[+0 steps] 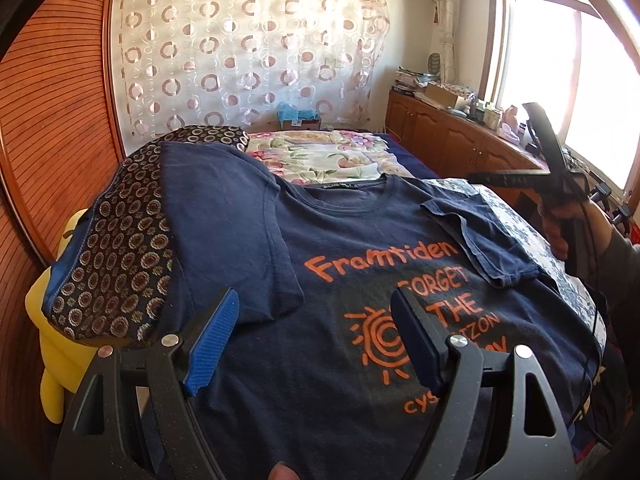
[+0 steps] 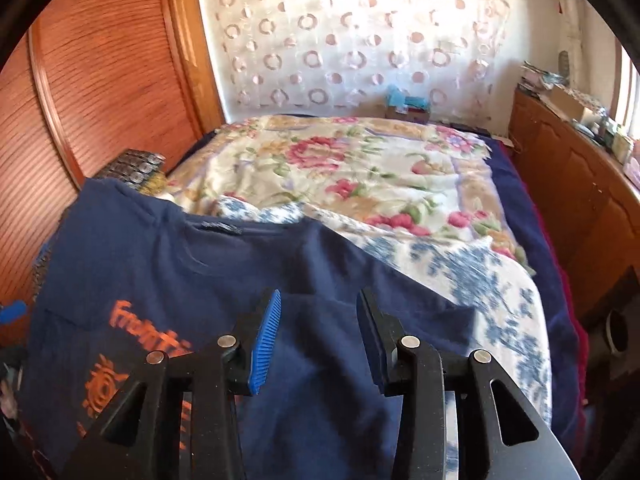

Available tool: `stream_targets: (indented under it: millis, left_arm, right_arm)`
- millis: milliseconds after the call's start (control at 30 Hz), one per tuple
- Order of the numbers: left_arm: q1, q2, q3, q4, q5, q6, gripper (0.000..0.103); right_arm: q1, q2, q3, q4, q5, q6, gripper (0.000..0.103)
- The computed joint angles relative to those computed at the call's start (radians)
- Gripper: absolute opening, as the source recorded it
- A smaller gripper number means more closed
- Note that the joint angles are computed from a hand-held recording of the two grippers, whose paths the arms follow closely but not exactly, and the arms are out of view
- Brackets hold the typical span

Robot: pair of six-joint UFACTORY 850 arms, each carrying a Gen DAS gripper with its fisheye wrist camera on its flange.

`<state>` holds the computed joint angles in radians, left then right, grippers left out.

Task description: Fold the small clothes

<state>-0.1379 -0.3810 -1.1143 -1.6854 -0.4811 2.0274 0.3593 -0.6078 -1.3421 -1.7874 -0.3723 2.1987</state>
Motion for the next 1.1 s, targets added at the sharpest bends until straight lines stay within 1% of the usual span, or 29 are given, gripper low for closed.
stream_targets:
  millis: [33, 133, 200, 333, 467, 500, 567, 633, 733, 833, 933, 1000, 1100]
  left_arm:
    - [-0.002, -0.005, -0.010, 0.000, 0.006, 0.000, 0.079]
    - [0.000, -0.025, -0.048, 0.016, 0.029, -0.014, 0.079]
    - [0.002, -0.045, -0.080, 0.034, 0.038, -0.035, 0.079]
    - [0.010, -0.093, -0.161, 0.096, 0.055, -0.117, 0.079]
    - [0.018, -0.142, -0.245, 0.177, 0.077, -0.217, 0.079]
    - [0.019, -0.152, -0.262, 0.195, 0.083, -0.239, 0.079]
    - [0.021, -0.174, -0.298, 0.237, 0.091, -0.290, 0.079]
    - [0.023, -0.196, -0.335, 0.289, 0.097, -0.348, 0.079]
    - [0.022, -0.231, -0.394, 0.386, 0.113, -0.457, 0.079]
    - [0.021, -0.261, -0.443, 0.464, 0.124, -0.543, 0.079]
    - [0.020, -0.291, -0.493, 0.562, 0.126, -0.639, 0.079]
    - [0.020, -0.319, -0.539, 0.643, 0.107, -0.721, 0.079]
    - [0.023, -0.359, -0.606, 0.726, 0.062, -0.811, 0.078]
  right_arm:
    - [-0.002, -0.001, 0.005, 0.019, -0.006, -0.015, 0.041]
    - [-0.012, -0.011, 0.008, 0.097, -0.024, -0.081, 0.047]
    - [-0.023, -0.031, -0.001, 0.128, -0.025, -0.100, 0.048]
    - [-0.036, -0.067, -0.028, 0.212, -0.031, -0.189, 0.048]
    - [-0.050, -0.087, -0.046, 0.236, -0.026, -0.224, 0.048]
    - [-0.055, -0.091, -0.067, 0.277, -0.022, -0.273, 0.048]
    - [-0.060, -0.090, -0.070, 0.302, -0.022, -0.311, 0.048]
    - [-0.063, -0.103, -0.095, 0.369, -0.037, -0.396, 0.048]
    - [-0.064, -0.098, -0.086, 0.330, -0.042, -0.365, 0.052]
    - [-0.060, -0.091, -0.069, 0.266, -0.048, -0.297, 0.054]
    - [-0.073, -0.075, -0.040, 0.210, -0.003, -0.220, 0.054]
    - [-0.083, -0.060, -0.017, 0.155, 0.022, -0.158, 0.056]
    - [-0.076, -0.062, -0.022, 0.199, 0.003, -0.210, 0.058]
